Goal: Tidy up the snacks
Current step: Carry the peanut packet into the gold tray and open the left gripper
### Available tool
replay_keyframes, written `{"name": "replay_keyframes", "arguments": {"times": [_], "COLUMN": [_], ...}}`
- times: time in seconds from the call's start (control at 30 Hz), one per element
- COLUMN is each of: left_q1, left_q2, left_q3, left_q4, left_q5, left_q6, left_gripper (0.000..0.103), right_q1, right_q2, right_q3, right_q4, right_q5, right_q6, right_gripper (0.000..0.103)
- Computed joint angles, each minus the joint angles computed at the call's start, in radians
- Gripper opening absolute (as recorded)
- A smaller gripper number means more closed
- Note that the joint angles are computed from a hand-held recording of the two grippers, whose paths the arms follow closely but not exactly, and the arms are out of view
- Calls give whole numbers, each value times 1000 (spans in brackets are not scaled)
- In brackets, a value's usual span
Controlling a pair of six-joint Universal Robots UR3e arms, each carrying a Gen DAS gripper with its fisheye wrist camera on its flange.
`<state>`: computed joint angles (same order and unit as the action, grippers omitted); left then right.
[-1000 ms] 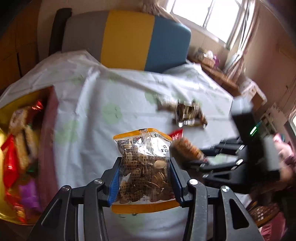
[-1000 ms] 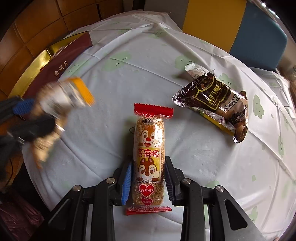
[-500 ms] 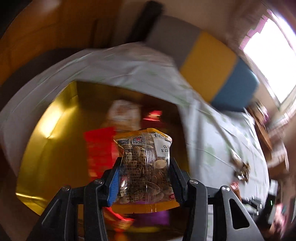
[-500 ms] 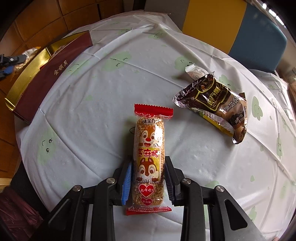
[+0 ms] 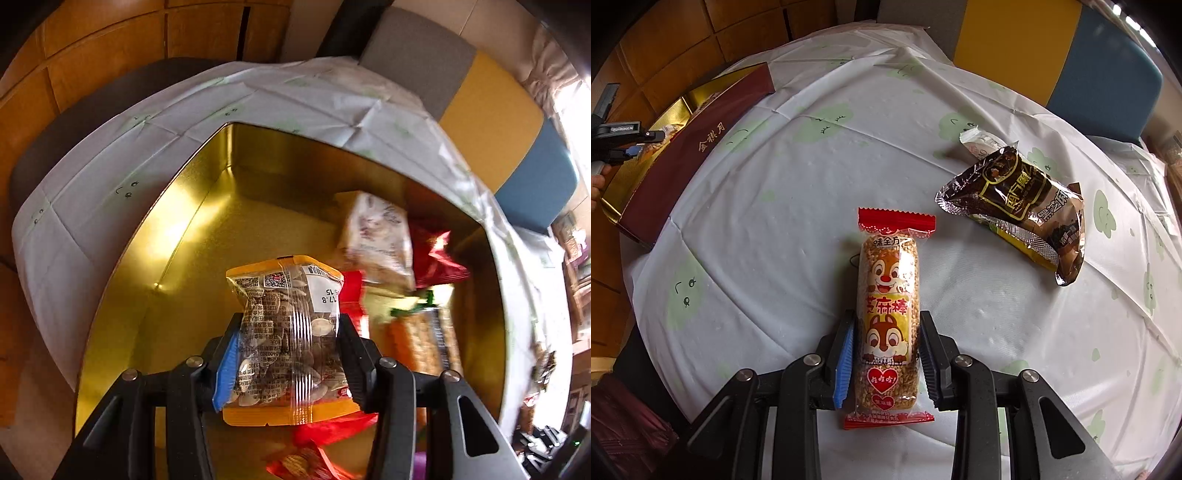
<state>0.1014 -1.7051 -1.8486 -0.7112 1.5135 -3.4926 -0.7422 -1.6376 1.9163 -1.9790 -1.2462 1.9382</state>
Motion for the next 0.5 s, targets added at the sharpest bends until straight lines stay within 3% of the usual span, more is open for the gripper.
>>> {"name": "replay_keyframes", "arguments": {"times": [0.13, 0.23, 0.33, 0.5], "left_q1": [20, 5, 13, -19], "left_q2": [6, 7, 37, 88], "left_q3": [-16, -5, -30, -36], "left_q4": [4, -9, 12, 6], "left_q5": [-25, 4, 8, 69], "left_q6": [27, 36, 34, 10], "left_gripper": [55, 57, 68, 68], "right_q1": [1, 1, 2, 1], "right_q2": [1, 0, 1, -3], "right_q3": [5, 4, 5, 9], "right_q4": [-7, -6, -9, -12], "right_q5": [1, 0, 0, 0], "right_q6": [1, 6, 7, 6], "right_gripper": [34, 34, 34, 34]}}
